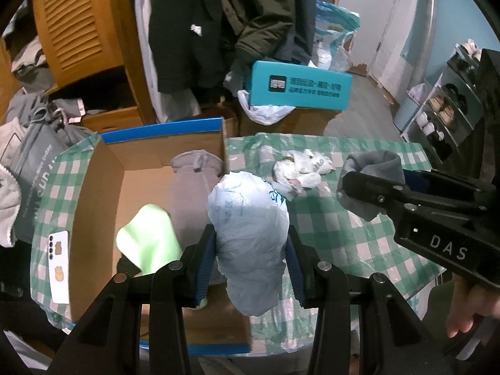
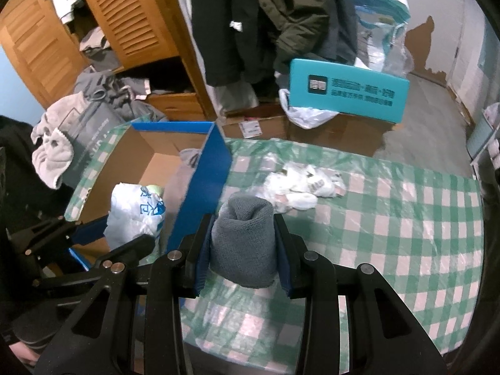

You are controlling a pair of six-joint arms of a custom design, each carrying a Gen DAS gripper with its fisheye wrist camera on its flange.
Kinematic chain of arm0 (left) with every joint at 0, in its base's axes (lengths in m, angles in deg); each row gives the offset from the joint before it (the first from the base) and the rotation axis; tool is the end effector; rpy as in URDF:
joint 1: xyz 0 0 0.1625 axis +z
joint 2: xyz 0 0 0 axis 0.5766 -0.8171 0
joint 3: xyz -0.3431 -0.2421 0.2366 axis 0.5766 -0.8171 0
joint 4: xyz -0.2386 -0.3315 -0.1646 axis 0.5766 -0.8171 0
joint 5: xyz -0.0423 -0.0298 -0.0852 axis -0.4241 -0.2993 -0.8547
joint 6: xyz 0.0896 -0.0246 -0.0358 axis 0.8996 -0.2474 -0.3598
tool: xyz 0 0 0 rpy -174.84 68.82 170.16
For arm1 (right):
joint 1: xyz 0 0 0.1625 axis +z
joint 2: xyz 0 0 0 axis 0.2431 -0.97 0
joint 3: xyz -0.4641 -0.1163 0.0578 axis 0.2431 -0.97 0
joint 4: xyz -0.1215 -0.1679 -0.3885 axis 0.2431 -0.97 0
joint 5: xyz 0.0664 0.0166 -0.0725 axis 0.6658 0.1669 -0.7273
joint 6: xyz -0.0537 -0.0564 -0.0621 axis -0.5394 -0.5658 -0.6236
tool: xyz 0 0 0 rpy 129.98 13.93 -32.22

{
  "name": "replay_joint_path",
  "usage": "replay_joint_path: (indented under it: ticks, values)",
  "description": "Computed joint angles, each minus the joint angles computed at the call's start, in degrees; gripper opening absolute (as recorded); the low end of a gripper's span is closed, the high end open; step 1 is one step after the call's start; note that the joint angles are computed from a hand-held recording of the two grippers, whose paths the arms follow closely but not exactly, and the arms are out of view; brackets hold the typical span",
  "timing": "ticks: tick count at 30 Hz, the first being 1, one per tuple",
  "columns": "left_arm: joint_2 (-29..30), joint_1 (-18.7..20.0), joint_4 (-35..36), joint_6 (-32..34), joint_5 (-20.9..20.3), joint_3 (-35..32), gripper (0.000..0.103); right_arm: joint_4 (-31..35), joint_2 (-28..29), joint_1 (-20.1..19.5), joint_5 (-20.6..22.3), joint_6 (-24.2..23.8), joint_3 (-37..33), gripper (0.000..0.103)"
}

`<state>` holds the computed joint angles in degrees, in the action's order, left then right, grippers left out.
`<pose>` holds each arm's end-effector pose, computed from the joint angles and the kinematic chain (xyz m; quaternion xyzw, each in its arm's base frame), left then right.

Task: Organize soft objects
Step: 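Lift and carry the grey sock and white bag over the box, then lower the grey sock and white bag into the box and open both tools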

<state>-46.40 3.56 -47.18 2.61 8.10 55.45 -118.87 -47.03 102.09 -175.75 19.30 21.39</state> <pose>-0.2920 -0.5090 0.3169 -0.0298 0.8791 -0.2990 0.3700 0.4018 -0.5946 0.1981 0.3692 -0.9074 0.1049 0.1713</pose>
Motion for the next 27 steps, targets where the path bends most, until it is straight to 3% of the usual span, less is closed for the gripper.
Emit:
replay_joint_path:
  ticks: [27]
  values:
    - [-10.33,2.14,12.05,-13.87,-0.10,4.18,0.043,5.26,8.16,5.43,3.40,0.35,-4.49,0.036]
